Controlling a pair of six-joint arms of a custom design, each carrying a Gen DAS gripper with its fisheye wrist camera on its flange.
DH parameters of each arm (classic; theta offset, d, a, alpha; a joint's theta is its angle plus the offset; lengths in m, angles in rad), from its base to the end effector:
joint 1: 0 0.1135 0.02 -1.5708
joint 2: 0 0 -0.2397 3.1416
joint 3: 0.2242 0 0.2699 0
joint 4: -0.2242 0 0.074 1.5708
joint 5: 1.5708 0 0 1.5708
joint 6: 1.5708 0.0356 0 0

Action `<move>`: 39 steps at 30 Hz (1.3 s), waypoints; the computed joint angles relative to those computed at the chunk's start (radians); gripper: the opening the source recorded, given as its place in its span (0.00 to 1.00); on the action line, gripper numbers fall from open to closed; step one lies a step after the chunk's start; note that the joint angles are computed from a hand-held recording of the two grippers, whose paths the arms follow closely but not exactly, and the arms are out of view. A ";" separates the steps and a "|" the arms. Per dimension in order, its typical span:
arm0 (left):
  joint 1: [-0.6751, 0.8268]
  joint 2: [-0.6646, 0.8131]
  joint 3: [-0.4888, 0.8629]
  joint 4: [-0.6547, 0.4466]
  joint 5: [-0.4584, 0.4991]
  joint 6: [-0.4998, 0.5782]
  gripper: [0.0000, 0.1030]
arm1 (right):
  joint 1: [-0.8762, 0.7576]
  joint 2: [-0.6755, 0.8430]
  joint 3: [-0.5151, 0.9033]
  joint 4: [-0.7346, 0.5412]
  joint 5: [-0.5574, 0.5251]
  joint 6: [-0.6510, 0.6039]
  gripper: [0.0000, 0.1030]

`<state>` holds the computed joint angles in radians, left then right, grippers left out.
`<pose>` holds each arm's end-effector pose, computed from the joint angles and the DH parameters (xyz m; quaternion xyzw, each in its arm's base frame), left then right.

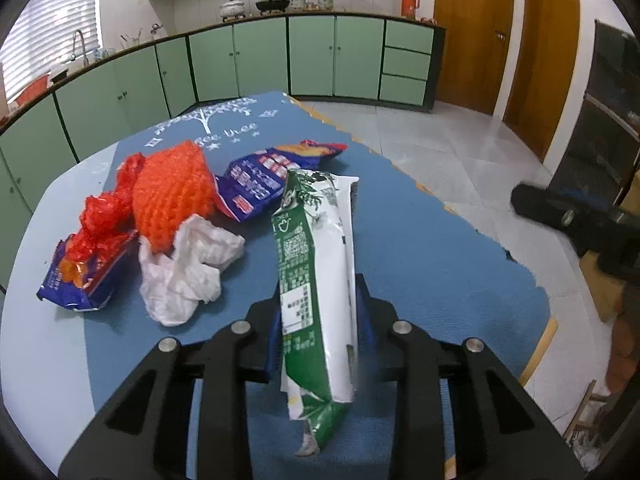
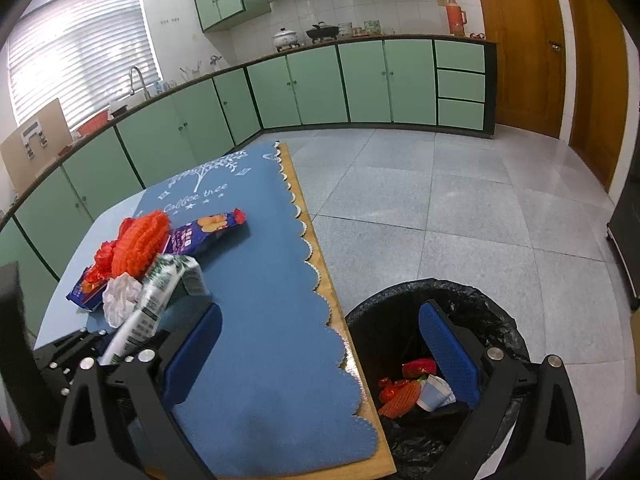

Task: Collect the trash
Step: 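Lift the green-and-white packet with the left gripper while the right grasps the white tissue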

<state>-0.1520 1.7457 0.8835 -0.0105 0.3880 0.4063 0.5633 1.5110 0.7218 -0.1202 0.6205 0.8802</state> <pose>0.3412 -0.0659 0.1069 0.3175 0.8682 -0.1371 0.3559 0.2621 0.1410 0.1270 0.2400 0.8737 -0.0125 0.4229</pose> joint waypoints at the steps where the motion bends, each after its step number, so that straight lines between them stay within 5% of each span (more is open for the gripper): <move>1: 0.010 -0.013 -0.005 -0.001 0.009 -0.005 0.29 | 0.006 0.008 0.007 -0.003 0.004 -0.001 0.94; 13: 0.155 -0.108 -0.008 -0.007 0.055 -0.051 0.28 | 0.040 0.124 0.117 0.031 -0.013 -0.058 0.94; 24: 0.333 -0.020 0.113 -0.046 0.050 -0.038 0.28 | 0.075 0.418 0.447 0.083 -0.112 -0.199 0.93; 33: 0.420 0.072 0.232 -0.092 0.062 -0.020 0.29 | 0.096 0.696 0.802 -0.011 -0.200 -0.277 0.78; 38: 0.440 0.086 0.252 -0.104 0.078 -0.010 0.29 | 0.076 0.779 0.891 -0.067 -0.242 -0.240 0.60; 39: 0.438 0.087 0.252 -0.104 0.078 -0.013 0.29 | 0.073 0.788 0.899 -0.072 -0.258 -0.237 0.48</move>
